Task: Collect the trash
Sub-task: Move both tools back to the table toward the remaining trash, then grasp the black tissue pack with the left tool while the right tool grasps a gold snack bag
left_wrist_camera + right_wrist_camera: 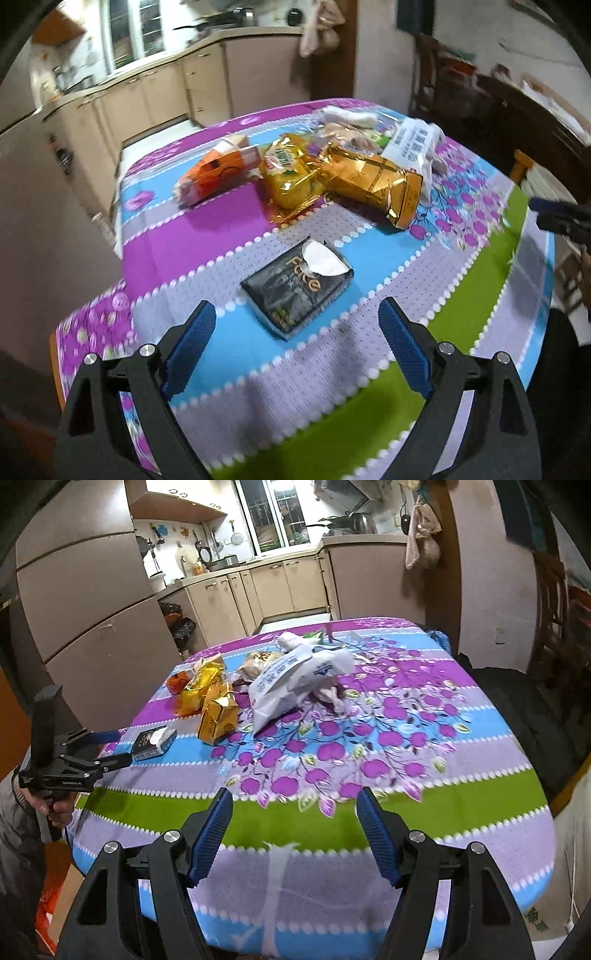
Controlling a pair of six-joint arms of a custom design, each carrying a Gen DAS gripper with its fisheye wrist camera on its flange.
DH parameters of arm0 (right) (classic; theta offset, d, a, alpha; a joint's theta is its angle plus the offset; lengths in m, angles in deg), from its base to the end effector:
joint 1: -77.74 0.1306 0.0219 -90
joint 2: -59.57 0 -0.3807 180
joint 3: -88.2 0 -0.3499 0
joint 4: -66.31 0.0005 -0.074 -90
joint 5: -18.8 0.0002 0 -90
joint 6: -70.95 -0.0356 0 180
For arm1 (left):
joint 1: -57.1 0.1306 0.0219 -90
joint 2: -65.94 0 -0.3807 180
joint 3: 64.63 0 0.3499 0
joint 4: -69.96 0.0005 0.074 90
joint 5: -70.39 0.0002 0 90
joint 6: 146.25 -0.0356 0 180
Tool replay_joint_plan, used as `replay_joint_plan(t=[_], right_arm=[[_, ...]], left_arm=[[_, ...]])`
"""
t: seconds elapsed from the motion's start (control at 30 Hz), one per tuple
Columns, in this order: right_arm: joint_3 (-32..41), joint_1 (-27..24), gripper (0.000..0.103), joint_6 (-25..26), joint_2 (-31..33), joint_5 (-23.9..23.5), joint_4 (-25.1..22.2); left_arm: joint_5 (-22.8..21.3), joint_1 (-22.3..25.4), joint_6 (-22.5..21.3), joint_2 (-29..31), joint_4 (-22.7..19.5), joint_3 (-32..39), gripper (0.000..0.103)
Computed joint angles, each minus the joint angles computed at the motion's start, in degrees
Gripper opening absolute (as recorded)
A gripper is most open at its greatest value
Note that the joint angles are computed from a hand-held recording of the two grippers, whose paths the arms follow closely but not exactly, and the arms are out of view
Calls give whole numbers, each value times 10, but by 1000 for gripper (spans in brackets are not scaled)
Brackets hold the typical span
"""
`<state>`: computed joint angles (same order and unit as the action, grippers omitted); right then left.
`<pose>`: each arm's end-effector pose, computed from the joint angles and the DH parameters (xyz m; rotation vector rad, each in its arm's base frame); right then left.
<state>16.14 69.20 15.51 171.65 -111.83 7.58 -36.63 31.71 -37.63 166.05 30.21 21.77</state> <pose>0.5570 -0.0607 0.3681 -0.7448 2.2768 0.6101 0.4495 -0.2023 0.3355 0.0238 2.4471 0.0367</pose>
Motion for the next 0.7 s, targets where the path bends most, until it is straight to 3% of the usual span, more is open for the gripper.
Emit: replay_joint_plan(t=[0.17,0.33,0.43,0.53,0.7], right_arm=[[3,23,70,14,4,7,8],[11,49,70,36,6,-6,24],[35,66,70,55,15,-21,12],[57,91,69,79,26,-27,2],[89,133,67,97,46,0,-5]], left_arm=[[17,20,-79,31,-7,24,86],[57,33,-127,46,21,27,87],[81,36,-133,44,32,23,79],[96,33,-131,36,51,9,62],[52,8,-86,21,55,-11,50]])
